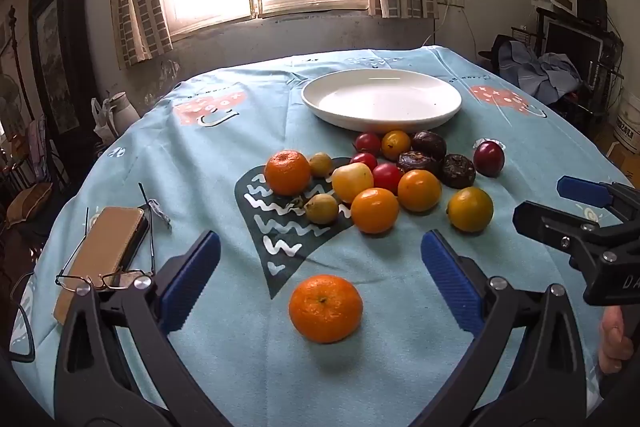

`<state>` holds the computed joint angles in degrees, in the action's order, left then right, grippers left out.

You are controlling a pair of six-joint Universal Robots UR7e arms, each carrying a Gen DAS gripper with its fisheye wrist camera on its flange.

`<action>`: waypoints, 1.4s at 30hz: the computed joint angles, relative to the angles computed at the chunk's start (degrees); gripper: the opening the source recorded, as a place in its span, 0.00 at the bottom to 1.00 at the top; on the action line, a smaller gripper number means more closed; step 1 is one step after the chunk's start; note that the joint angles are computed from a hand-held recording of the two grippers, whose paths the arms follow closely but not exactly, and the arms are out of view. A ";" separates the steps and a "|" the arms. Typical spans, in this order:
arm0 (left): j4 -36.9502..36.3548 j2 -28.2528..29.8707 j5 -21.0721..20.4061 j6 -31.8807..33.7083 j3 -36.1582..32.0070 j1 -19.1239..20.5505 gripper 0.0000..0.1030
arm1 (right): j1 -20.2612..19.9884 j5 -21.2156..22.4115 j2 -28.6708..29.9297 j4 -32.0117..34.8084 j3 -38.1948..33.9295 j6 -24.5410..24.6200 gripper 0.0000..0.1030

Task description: Organize fruits

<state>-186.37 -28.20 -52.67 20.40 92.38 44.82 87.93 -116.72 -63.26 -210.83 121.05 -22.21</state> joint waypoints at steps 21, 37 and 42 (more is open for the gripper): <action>6.17 -0.99 0.54 -4.96 -0.36 0.43 0.98 | -0.18 -0.33 -0.01 3.27 -0.60 0.95 0.99; 3.55 -0.90 1.95 -4.74 0.21 0.10 0.98 | -0.46 -0.27 -0.22 3.31 -0.42 1.57 0.99; 2.73 -0.89 2.16 -4.51 0.42 -0.08 0.98 | -0.57 -0.31 -0.37 3.66 -0.39 2.01 0.99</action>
<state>-183.64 -29.09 -50.50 15.89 92.80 44.74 87.35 -117.02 -63.63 -207.17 120.66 -20.19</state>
